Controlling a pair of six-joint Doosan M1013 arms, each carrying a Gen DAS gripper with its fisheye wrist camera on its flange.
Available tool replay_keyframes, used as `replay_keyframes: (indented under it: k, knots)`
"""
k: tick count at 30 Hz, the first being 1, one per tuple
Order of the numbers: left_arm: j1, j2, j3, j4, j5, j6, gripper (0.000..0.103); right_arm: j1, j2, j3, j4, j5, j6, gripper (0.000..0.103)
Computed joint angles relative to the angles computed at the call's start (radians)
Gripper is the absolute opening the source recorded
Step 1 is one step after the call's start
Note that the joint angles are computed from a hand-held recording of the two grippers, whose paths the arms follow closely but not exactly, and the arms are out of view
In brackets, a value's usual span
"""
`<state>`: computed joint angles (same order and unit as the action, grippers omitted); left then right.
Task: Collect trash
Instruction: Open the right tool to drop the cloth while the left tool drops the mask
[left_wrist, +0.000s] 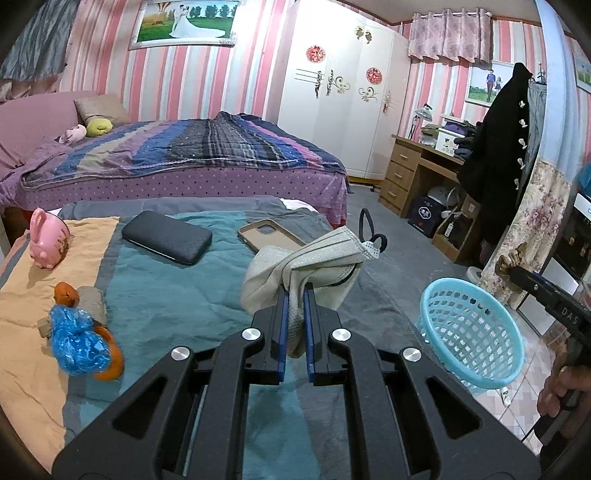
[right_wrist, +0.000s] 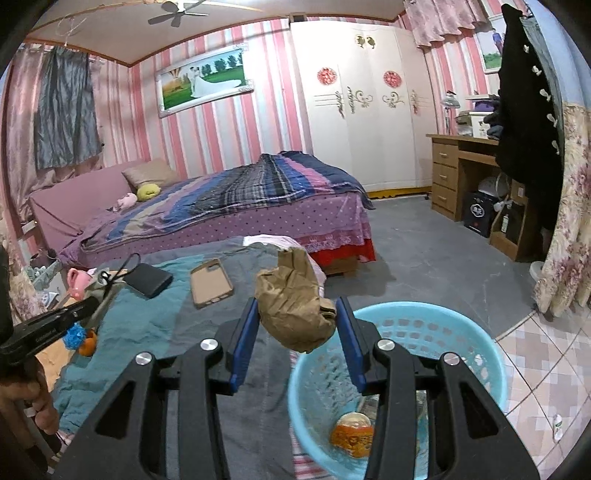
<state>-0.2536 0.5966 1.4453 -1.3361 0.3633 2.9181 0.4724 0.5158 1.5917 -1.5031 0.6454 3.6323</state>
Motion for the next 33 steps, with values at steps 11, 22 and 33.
replay_keyframes:
  k: [11, 22, 33]
  knots:
    - [-0.02, 0.005, -0.003, -0.008, 0.028, -0.005, 0.006, -0.012, -0.016, 0.032, 0.016, 0.023, 0.029, 0.043]
    - [-0.054, 0.002, 0.014, 0.025, 0.038, 0.003, 0.006, -0.017, -0.002, 0.0, 0.142, 0.09, -0.055, 0.049]
    - [-0.114, 0.058, -0.093, 0.282, 0.154, -0.226, 0.007, 0.008, -0.033, 0.022, 0.081, 0.287, 0.157, 0.08]
